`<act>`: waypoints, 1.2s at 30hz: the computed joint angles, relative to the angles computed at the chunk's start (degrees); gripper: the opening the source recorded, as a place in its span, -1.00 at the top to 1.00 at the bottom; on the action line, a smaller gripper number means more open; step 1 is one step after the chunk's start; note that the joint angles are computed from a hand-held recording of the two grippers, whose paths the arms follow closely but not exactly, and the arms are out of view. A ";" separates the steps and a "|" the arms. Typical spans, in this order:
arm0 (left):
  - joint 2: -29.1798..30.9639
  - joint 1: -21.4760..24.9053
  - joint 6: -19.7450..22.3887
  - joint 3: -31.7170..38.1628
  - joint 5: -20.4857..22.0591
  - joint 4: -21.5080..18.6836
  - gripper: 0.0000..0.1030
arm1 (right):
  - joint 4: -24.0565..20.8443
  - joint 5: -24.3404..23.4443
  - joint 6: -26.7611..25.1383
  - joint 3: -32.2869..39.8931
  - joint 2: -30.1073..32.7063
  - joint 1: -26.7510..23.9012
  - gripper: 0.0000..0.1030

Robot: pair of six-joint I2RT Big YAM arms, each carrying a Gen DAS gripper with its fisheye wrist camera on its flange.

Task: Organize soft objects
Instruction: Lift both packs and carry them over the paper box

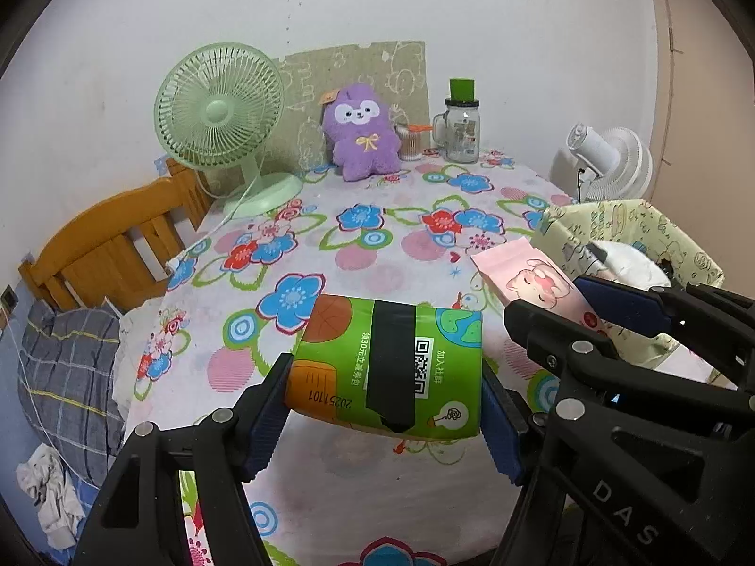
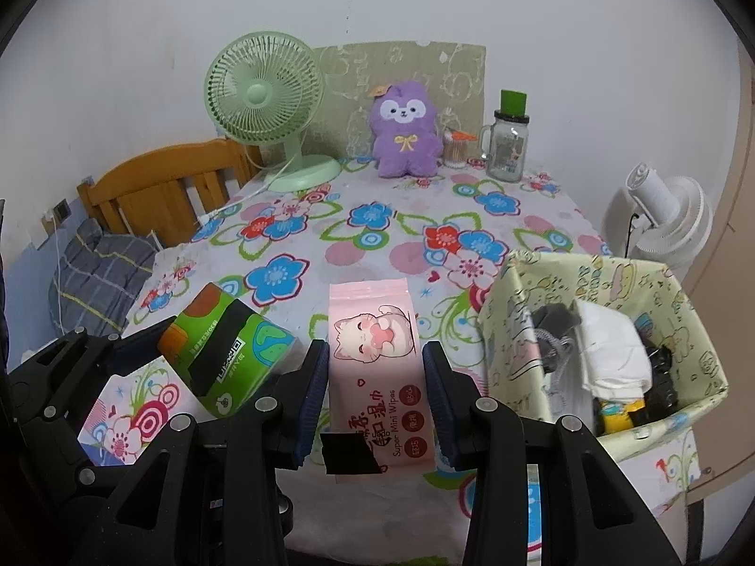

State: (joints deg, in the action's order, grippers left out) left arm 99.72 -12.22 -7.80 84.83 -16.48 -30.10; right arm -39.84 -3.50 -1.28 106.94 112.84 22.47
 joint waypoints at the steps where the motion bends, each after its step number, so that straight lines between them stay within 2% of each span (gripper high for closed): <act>1: -0.19 -0.13 0.04 0.05 -0.12 0.07 -0.44 | 0.14 0.02 -0.16 -0.12 -0.32 -0.08 0.15; 14: -0.03 -1.86 1.05 2.77 -0.64 0.11 -0.44 | 1.43 -0.33 -1.09 0.02 -1.96 -1.89 0.15; 36: 7.44 -5.54 2.09 15.16 -0.14 -3.81 -0.44 | -1.03 -0.46 -1.63 6.31 0.73 -7.03 0.15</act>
State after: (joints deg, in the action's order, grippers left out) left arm 107.17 -17.76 -5.71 99.99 -16.62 -33.91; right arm -40.87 -3.95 -2.91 113.24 113.57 15.45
